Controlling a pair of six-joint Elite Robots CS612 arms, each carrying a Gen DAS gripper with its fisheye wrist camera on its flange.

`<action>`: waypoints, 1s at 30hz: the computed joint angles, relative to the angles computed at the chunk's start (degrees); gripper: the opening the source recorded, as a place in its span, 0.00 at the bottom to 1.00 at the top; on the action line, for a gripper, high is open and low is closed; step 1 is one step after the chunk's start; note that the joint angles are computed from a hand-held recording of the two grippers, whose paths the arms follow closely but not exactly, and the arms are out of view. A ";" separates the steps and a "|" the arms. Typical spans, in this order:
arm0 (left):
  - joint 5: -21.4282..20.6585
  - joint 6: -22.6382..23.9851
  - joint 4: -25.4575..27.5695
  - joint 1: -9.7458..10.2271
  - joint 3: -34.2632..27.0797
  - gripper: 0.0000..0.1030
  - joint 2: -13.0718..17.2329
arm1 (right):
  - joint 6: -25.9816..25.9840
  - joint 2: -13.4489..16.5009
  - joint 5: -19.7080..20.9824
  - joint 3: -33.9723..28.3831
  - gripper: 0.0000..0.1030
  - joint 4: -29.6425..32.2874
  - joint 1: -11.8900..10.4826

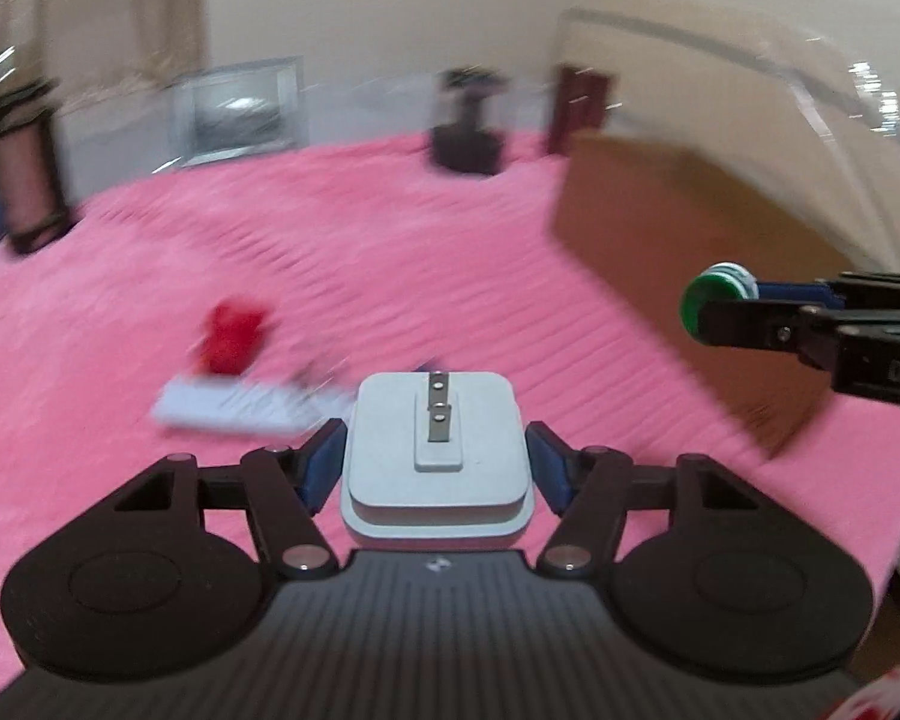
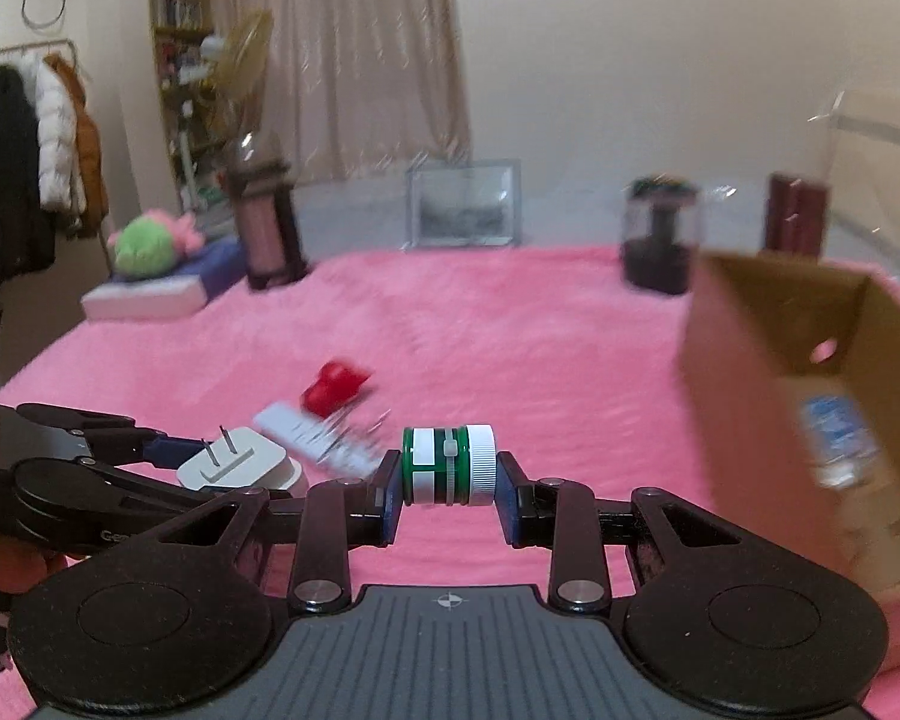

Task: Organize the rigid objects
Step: 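Carry the adapter and spool over the cardboard box with both tools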

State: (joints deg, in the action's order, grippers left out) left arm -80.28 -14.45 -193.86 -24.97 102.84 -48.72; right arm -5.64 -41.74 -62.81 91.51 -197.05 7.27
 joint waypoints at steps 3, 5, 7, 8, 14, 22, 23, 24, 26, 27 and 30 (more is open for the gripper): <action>-3.81 2.23 1.13 -1.03 -3.69 0.58 0.14 | -0.31 -1.61 -0.80 0.33 0.27 1.21 -2.83; -6.11 3.69 2.09 -1.80 -6.46 0.58 0.62 | -1.30 -2.37 -1.92 0.31 0.27 2.40 -4.50; -8.28 5.50 3.87 -2.65 -9.74 0.58 1.43 | -2.14 -2.83 -2.98 -0.14 0.27 4.15 -6.09; -9.00 6.23 4.80 -3.02 -11.16 0.58 1.81 | -2.52 -2.95 -3.25 -0.35 0.27 5.06 -6.76; -12.79 9.68 11.63 -5.08 -19.47 0.58 4.73 | -6.04 -3.39 -3.94 -1.58 0.27 11.10 -9.78; -14.02 13.71 19.46 -6.25 -25.23 0.58 6.95 | -9.79 -3.33 -3.89 -2.40 0.27 16.63 -11.80; -13.93 14.16 20.15 -6.33 -25.53 0.58 7.04 | -10.33 -3.32 -3.94 -2.43 0.27 17.15 -11.89; -13.86 14.35 20.85 -6.37 -25.91 0.58 7.16 | -10.63 -3.16 -4.10 -2.69 0.27 17.66 -11.82; -14.05 14.77 22.57 -6.33 -27.01 0.58 7.58 | -11.42 -3.11 -4.16 -2.98 0.27 18.95 -11.88; -13.91 15.08 23.60 -6.40 -27.64 0.58 7.78 | -11.86 -3.01 -4.35 -3.25 0.27 19.43 -11.82; -13.14 17.29 26.21 -6.66 -28.66 0.58 8.01 | -13.50 -3.03 -4.78 -3.71 0.27 21.34 -11.54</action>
